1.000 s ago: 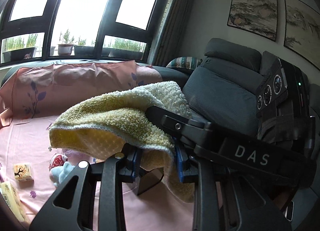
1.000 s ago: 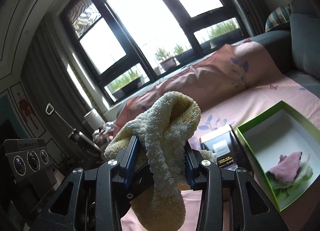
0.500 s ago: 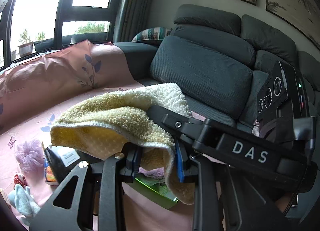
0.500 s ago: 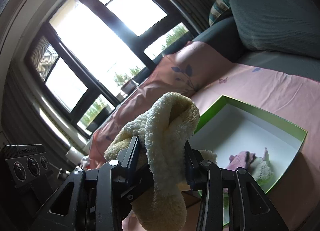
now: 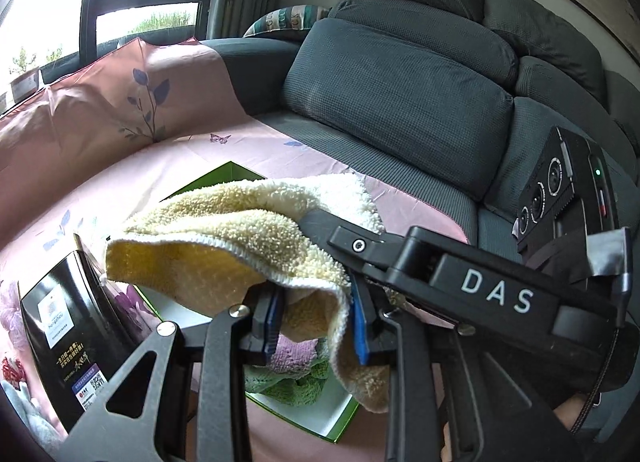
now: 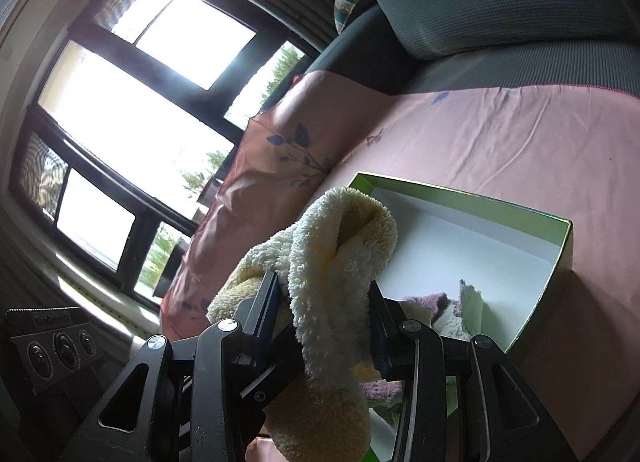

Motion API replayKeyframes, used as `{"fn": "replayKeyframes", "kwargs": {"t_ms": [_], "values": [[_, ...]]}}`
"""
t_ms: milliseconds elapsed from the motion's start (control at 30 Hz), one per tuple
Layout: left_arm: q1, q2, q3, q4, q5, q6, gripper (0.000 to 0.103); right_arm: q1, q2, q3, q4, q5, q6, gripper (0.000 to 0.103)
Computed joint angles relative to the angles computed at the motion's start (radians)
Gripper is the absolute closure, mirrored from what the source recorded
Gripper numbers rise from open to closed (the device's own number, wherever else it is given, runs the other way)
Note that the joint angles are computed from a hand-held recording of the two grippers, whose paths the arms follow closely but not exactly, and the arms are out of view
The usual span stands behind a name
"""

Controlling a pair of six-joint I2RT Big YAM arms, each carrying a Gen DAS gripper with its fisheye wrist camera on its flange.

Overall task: Organize soft objects
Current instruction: 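Carry the cream towel with both grippers over the green-rimmed box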

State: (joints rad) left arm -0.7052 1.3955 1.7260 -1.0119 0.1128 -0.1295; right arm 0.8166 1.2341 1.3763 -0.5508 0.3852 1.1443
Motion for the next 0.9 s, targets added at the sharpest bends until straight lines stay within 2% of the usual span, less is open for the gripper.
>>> {"fn": "replayKeyframes", "kwargs": {"t_ms": [167, 333, 633, 767, 900], "values": [[-0.009, 0.011, 0.004, -0.011, -0.02, 0.008, 0.077, -0.01, -0.008, -0.023, 0.009, -0.011, 0.025, 0.06], [-0.001, 0.021, -0.002, -0.01, 0.009, -0.022, 0.077, -0.016, -0.009, -0.03, -0.012, -0.015, 0.053, 0.06], [0.002, 0.036, -0.001, -0.012, 0.017, -0.033, 0.077, -0.017, 0.001, -0.012, -0.075, -0.002, 0.09, 0.06], [-0.004, 0.05, 0.01, -0.028, -0.016, -0.032, 0.077, -0.019, 0.013, 0.002, -0.102, -0.001, 0.098, 0.06], [-0.006, 0.051, 0.005, -0.022, -0.013, -0.03, 0.077, -0.018, 0.016, 0.01, -0.128, 0.014, 0.106, 0.06]]}}
